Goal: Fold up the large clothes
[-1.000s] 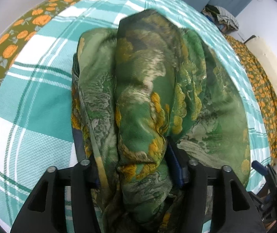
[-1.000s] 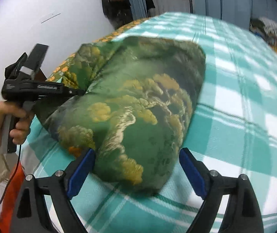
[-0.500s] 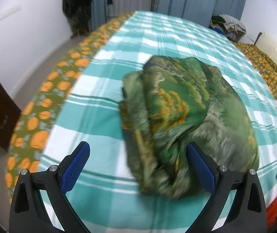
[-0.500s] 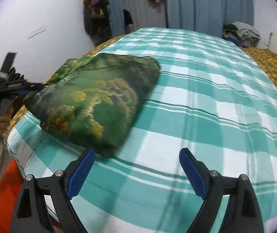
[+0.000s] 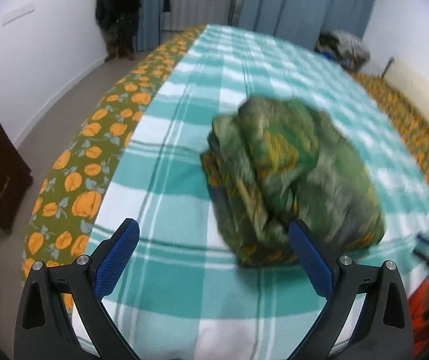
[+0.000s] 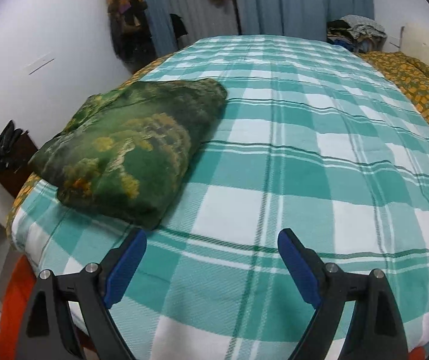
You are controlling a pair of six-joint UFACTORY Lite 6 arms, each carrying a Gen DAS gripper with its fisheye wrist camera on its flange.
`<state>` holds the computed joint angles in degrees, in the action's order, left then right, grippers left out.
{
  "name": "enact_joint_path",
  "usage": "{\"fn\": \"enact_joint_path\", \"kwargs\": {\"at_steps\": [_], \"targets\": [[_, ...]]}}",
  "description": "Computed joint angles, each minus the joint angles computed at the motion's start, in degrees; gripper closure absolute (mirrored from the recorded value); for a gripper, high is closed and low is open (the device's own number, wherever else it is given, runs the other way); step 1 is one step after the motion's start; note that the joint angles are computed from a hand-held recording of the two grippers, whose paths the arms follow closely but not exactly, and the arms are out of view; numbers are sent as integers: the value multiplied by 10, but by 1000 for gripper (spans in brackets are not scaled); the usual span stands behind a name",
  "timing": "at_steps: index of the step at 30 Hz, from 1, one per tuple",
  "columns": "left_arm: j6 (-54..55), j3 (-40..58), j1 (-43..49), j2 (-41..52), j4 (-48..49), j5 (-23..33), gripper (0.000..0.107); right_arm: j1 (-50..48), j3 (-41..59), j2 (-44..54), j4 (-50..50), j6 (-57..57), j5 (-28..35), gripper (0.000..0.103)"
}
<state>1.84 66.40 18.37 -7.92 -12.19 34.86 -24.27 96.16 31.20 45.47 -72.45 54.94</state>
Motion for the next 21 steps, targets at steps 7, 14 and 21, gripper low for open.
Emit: {"fn": "enact_joint_path", "kwargs": {"at_steps": [7, 14, 21], "targets": [[100, 211, 12, 199, -207, 81, 8, 19, 20, 19, -29, 52, 44, 12], [30, 385, -33, 443, -170, 126, 10, 27, -12, -14, -32, 26, 53, 12], [178, 285, 3, 468, -352, 81, 4, 19, 102, 70, -60, 99, 83, 12]]}}
